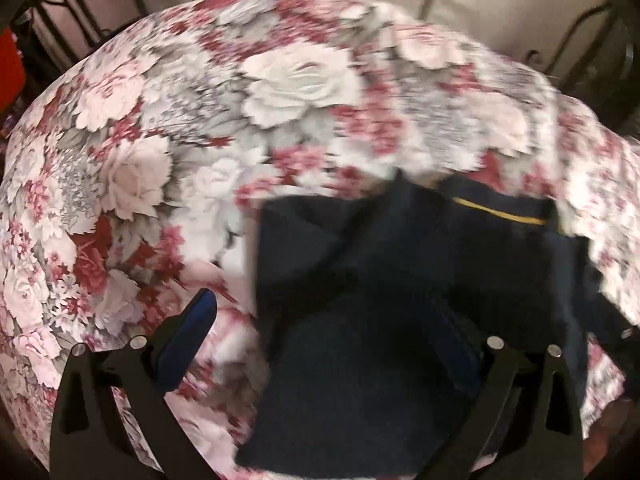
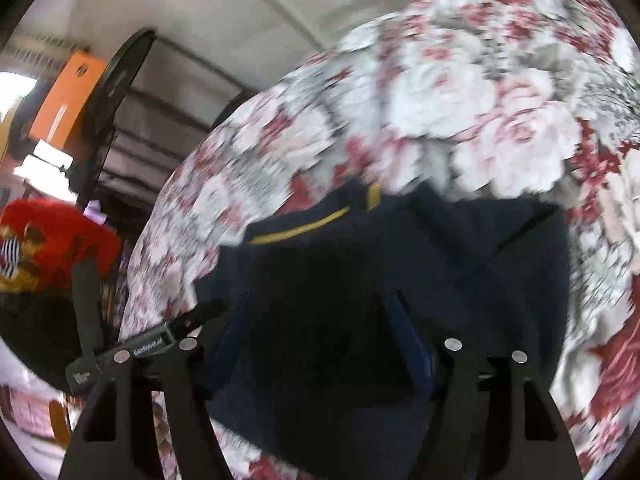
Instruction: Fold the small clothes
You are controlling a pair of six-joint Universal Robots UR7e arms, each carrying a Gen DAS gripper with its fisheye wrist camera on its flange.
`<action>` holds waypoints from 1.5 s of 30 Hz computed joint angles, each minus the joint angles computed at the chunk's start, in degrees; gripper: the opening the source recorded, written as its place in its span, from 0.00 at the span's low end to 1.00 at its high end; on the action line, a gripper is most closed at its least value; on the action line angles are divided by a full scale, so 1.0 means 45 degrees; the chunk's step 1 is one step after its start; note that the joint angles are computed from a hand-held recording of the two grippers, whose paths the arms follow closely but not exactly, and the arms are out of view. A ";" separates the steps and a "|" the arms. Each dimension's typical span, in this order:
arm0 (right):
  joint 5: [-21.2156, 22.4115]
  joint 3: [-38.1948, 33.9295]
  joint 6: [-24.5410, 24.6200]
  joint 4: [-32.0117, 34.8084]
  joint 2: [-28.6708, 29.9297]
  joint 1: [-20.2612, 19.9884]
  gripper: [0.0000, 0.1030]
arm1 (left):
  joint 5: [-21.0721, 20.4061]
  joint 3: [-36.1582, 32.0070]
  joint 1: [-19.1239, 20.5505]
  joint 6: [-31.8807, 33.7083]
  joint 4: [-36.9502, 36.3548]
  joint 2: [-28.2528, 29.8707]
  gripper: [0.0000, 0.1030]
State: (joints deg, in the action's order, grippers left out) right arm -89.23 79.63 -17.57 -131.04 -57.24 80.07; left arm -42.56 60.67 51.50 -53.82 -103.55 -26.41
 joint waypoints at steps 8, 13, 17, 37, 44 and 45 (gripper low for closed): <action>-0.2047 0.0956 -0.0560 0.1279 -0.0194 0.0241 0.66 | -0.1111 -0.0211 -0.0001 -0.0528 0.2401 0.0717 0.96; -0.2444 0.1684 -0.0733 0.0430 -0.0834 0.0656 0.66 | -0.1161 0.0865 -0.0279 -0.1666 0.2100 -0.0125 0.96; -0.2351 0.2535 -0.1300 -0.0007 -0.1665 0.0886 0.66 | 0.0367 0.0979 -0.1159 -0.2630 0.3566 -0.0206 0.95; -0.1911 0.5005 -0.1769 -0.2570 -0.4217 0.0331 0.68 | 0.1522 0.3976 -0.3087 -0.3938 0.1665 -0.1808 0.95; -0.1907 0.4416 -0.0958 -0.2667 -0.3628 -0.0384 0.68 | 0.1423 0.3092 -0.2743 -0.2881 0.1239 -0.0969 0.95; -0.1908 0.4319 -0.0852 -0.2578 -0.3529 -0.0443 0.68 | 0.1434 0.2997 -0.2712 -0.2785 0.1209 -0.0876 0.95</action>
